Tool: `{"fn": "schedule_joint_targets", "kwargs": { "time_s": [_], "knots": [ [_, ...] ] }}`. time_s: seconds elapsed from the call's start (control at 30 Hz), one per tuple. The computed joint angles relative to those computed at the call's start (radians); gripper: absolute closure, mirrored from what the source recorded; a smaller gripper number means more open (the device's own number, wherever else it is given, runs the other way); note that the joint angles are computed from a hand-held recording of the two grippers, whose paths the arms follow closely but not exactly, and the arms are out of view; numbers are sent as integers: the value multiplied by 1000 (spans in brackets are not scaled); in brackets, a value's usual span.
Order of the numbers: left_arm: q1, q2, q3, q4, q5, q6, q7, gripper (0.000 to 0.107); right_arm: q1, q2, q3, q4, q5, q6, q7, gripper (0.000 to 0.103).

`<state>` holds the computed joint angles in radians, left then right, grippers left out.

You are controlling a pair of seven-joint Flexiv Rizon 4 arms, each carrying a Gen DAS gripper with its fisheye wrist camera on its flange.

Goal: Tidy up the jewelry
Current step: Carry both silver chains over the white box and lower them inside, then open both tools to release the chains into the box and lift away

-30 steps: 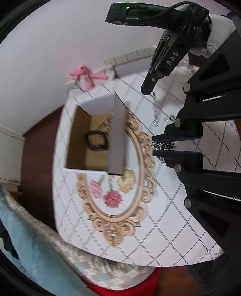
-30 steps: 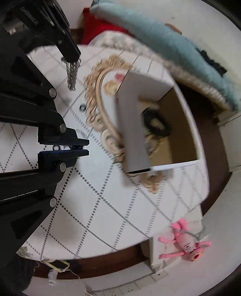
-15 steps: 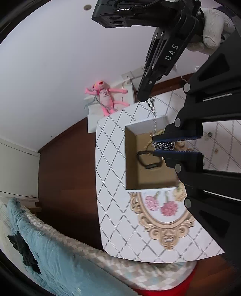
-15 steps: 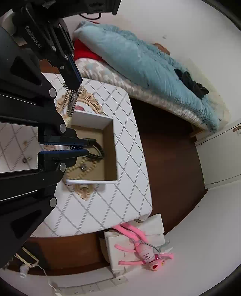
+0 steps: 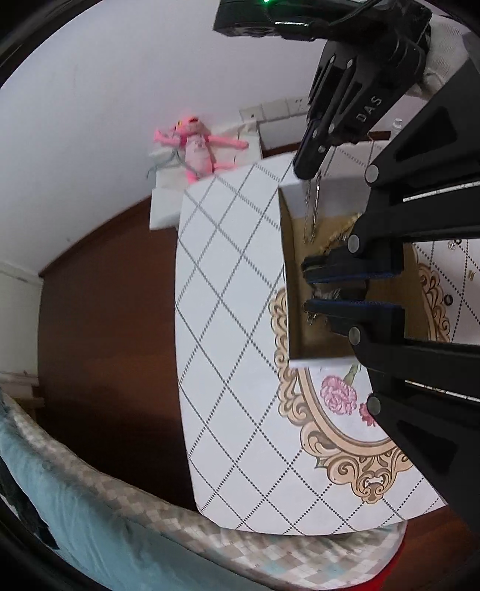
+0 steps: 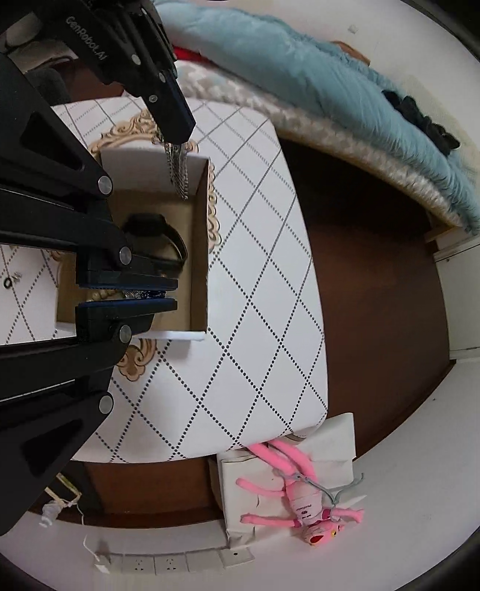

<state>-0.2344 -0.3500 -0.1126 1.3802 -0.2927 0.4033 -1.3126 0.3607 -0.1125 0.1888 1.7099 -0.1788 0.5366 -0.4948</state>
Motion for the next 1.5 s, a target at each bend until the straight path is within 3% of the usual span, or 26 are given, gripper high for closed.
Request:
{"fn": "schedule_joint_targets", "kwargs": {
  "time_s": [0.1,0.13,0.2,0.23,0.27,0.3,0.37,0.53,0.6,0.7,1.07,1.5],
  "knots": [
    [-7,-11,11,-18,41,-2,-27,97,-8,-20,-3,-26,51,-33,-34,98],
    [-12,-11,18,-20,65,2,-35,92,-7,-24,-4,-30,51,-47,-38,98],
    [-19,-5,28,-14,105,21,-47,66,-3,-25,-3,-35,40,-71,-43,93],
    [-24,-2,34,-11,130,31,-58,45,-3,-22,-2,-32,43,-72,-42,88],
    [-29,5,39,-1,152,49,-67,38,-2,-19,-1,-27,39,-71,-37,75],
    [-32,14,42,14,171,73,-68,38,0,-14,-1,-22,30,-72,-32,61],
    [-40,26,52,32,222,95,-83,30,4,-3,1,-6,7,-71,-15,47],
    [-37,63,56,110,262,151,-97,6,24,18,11,23,-74,-123,25,23],
    [-34,77,55,138,266,159,-100,4,35,21,16,34,-109,-149,42,8],
    [-33,93,52,175,273,174,-100,4,48,29,25,55,-139,-165,63,2],
    [-26,170,50,267,287,231,-107,4,84,60,49,112,-199,-171,157,1],
    [-3,375,52,422,209,309,-77,4,128,184,118,134,-322,-264,305,1]
  ]
}}
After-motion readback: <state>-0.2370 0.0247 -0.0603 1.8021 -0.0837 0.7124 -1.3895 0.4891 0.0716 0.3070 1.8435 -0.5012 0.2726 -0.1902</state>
